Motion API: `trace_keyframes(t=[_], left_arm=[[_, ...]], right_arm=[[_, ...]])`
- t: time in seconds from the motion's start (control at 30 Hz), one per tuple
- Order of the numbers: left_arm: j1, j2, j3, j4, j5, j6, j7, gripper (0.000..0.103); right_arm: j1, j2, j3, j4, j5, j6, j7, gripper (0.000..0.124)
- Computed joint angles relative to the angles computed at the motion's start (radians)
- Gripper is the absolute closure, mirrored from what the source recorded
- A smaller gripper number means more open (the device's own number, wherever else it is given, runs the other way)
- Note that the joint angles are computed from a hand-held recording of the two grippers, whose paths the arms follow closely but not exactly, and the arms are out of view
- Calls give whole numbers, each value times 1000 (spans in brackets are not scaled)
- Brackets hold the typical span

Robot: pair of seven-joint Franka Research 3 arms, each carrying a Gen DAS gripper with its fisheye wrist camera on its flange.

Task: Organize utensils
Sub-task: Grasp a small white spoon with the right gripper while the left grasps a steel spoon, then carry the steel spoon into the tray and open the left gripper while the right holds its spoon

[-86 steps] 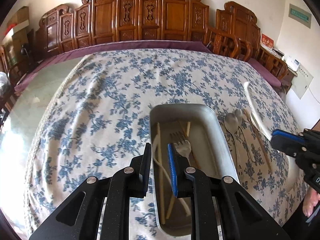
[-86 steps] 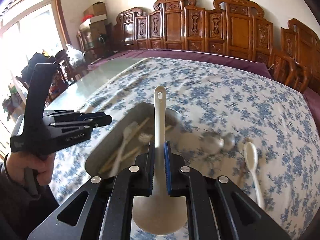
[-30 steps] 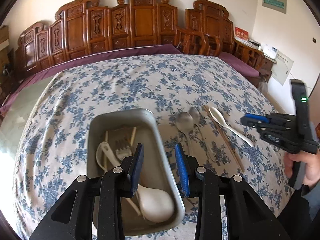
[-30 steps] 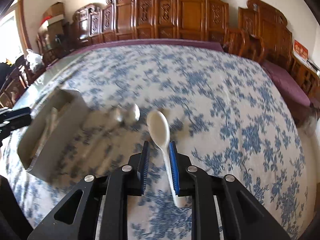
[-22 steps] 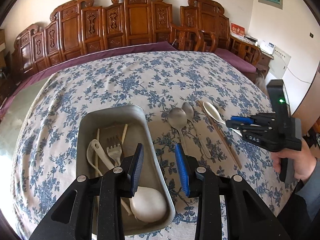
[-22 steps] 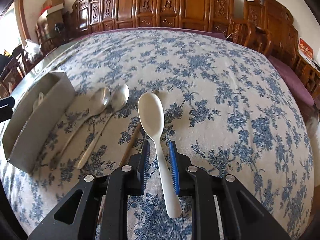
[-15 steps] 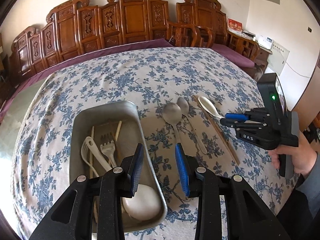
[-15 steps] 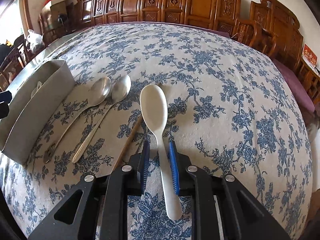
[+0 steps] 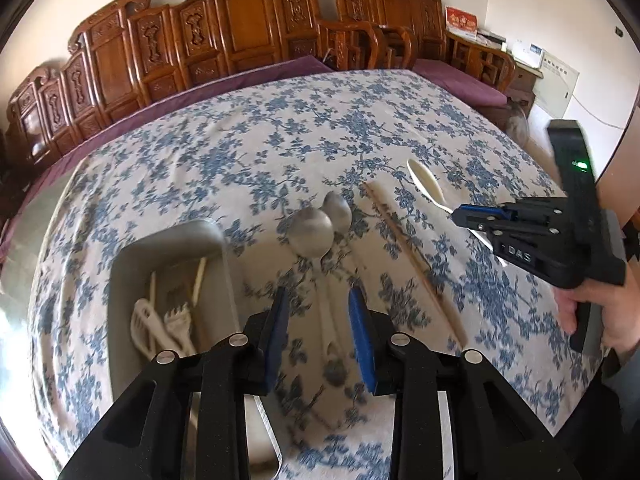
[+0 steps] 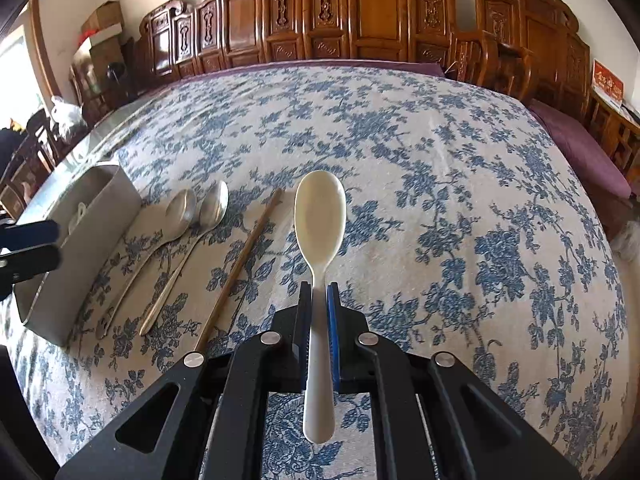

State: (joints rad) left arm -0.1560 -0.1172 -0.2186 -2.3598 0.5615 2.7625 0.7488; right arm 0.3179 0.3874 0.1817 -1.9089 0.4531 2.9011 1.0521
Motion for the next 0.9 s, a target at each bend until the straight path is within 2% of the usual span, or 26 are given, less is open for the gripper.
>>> trace_keyframes(t=[0.2,0.37,0.6,0.9], left_arm=[[-13,126,14,134,-89,-87,98,84],[-19,214,26,230,-151,-181,160,86],[-28,275,31,294,-182,-278,191,91],[-27,286,31,303,-223,-293,207,91]], right_arm=[[-26,-2,26,4,38,1,-41,115],[-48,-11,45,2,96,-4,-87,115],[-56,-22,54,0,160,-8,-136,115],[-38,-28,37,-4,179,-10,-146,115]])
